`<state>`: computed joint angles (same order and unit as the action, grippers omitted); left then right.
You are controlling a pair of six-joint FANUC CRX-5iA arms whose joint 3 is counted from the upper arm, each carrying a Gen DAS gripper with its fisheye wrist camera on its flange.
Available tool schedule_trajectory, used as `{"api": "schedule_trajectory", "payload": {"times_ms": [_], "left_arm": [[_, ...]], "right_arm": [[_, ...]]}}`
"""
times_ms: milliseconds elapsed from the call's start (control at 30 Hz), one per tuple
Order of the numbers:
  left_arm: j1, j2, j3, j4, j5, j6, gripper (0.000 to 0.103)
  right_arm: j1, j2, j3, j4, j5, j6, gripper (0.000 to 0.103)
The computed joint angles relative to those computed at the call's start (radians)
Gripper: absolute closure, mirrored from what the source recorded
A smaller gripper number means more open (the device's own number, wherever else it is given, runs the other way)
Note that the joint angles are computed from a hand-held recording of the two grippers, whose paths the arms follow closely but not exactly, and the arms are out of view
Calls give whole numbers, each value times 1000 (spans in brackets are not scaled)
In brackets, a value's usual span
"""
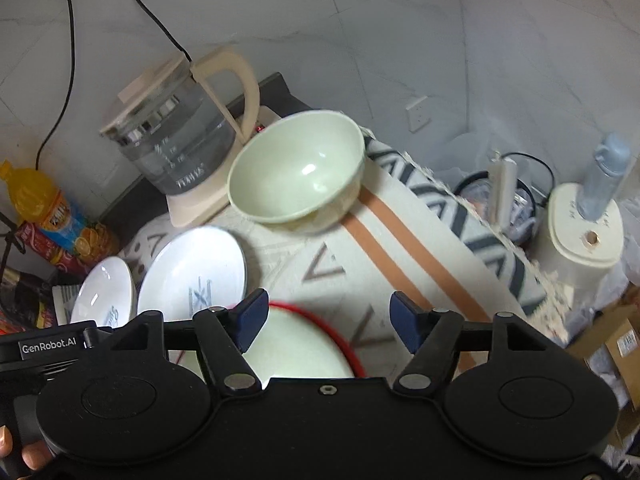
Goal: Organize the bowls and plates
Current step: 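Close both grippers on the rim of the smaller pale green bowl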
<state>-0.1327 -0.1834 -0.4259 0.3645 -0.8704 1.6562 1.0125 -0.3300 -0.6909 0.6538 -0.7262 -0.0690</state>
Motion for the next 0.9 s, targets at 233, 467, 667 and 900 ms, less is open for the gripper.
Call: {"api": "schedule_trajectory", "payload": {"times_ms": [233, 467, 667, 900], "left_arm": [[-39, 110, 108, -60, 27, 88, 39], [-75, 216, 204, -116, 46, 173, 39], [-102, 299, 274, -151, 65, 238, 39], [-123, 381, 338, -194, 81, 322, 41]], "right_arm": [[-118, 57, 49, -77, 99, 169, 30], [-227, 136, 127, -234, 168, 364, 30], [-294, 223, 220, -355, 177, 534, 30], [-355, 316, 326, -500, 160, 712, 36]]}}
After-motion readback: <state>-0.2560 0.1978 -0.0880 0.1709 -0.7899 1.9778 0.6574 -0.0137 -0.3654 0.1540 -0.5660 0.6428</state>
